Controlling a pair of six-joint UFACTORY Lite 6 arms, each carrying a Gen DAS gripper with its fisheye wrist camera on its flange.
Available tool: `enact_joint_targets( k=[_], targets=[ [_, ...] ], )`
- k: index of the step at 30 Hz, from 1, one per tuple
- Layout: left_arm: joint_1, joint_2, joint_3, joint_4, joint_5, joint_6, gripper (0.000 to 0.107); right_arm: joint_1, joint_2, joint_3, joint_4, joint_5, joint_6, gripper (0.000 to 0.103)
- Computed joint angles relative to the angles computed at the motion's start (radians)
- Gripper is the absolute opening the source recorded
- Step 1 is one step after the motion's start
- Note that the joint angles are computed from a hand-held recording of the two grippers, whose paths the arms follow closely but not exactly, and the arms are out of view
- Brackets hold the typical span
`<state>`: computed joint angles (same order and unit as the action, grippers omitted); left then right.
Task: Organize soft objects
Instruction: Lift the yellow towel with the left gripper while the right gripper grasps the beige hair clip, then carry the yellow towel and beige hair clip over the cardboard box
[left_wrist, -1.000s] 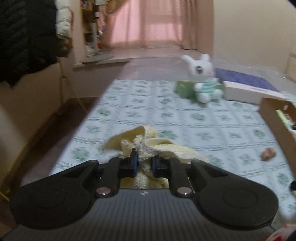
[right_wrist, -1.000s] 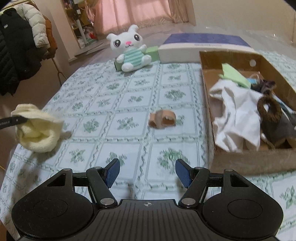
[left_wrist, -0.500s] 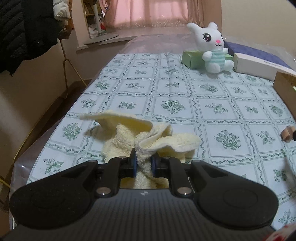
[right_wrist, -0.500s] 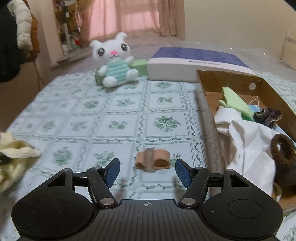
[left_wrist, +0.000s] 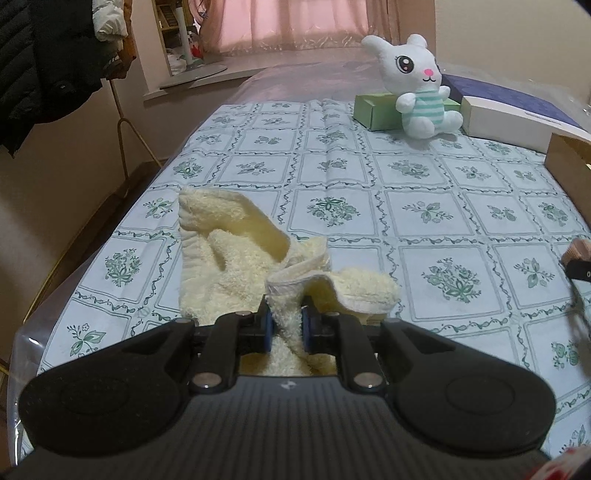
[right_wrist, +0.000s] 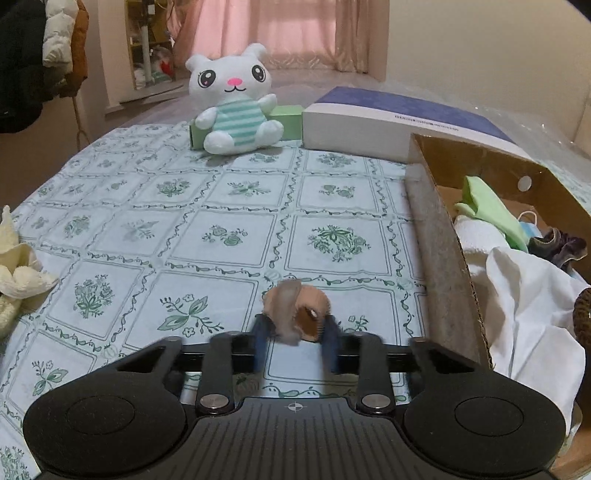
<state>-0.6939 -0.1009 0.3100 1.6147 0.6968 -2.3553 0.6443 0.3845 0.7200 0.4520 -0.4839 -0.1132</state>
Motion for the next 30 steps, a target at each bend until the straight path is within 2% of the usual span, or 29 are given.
enact_joint_targets(
  k=[8,17,19,24,27,30],
  targets=[
    [-0.144,-0.090,0.009,-0.150,0.010,0.086,0.012,-0.004,-0.202,-0.165,-0.185,0.015,0.179,0.019],
    [-0.414,-0.096,0.106,-0.325,0.039,0.098,0.012,0.047,-0.541,-0.394,-0.220,0.126,0.260,0.019],
    [-0.464,-0.146,0.096,-0.341,0.009,0.061,0.012,0.059,-0.639,-0.449,-0.183,0.165,0.230,0.019],
    [-0.461,-0.388,-0.033,-0.246,-0.219,-0.157,0.012,0.066,-0.864,-0.560,-0.043,0.276,0.105,0.019],
    [-0.391,-0.356,-0.024,-0.257,-0.266,-0.119,0.012,0.067,-0.922,-0.592,0.086,0.305,-0.009,0.019],
    [-0.316,-0.274,0.006,-0.244,-0.299,-0.072,0.012,0.050,-0.951,-0.605,0.079,0.324,-0.002,0.019]
  ],
)
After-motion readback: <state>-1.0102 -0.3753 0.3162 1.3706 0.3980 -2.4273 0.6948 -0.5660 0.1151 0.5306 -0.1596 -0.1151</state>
